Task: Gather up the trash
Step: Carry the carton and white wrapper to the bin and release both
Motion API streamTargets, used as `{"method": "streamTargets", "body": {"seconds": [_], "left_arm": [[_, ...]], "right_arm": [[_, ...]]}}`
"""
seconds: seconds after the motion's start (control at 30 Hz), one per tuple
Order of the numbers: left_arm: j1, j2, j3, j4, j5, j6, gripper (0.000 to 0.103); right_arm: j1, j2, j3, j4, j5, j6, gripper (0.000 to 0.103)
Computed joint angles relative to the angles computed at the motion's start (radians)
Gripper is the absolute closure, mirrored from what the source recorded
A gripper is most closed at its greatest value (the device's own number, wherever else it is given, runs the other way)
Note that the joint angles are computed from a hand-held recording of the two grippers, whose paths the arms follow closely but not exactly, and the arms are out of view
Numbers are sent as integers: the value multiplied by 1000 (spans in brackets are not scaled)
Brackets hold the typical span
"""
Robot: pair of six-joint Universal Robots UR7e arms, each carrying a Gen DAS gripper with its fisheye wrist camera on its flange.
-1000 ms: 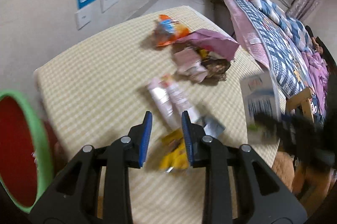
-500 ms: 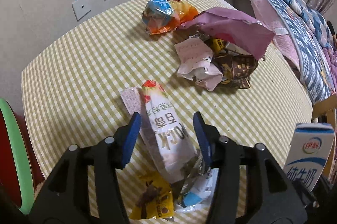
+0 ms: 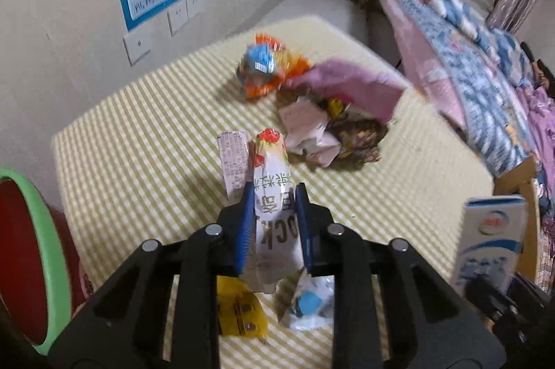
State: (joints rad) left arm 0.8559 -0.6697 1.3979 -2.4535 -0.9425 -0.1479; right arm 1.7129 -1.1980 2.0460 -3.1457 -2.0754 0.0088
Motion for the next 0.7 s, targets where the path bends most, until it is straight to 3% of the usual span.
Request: {"method": "streamTargets", "body": {"seconds": [0.2, 0.7], "left_arm": [[-28, -80, 94, -117, 3, 54, 80], [-45, -206, 218, -200, -25, 82, 80]], "right_arm": [[24, 6, -4, -19, -17, 1, 65], [94, 44, -31, 0, -50, 2, 65]]}}
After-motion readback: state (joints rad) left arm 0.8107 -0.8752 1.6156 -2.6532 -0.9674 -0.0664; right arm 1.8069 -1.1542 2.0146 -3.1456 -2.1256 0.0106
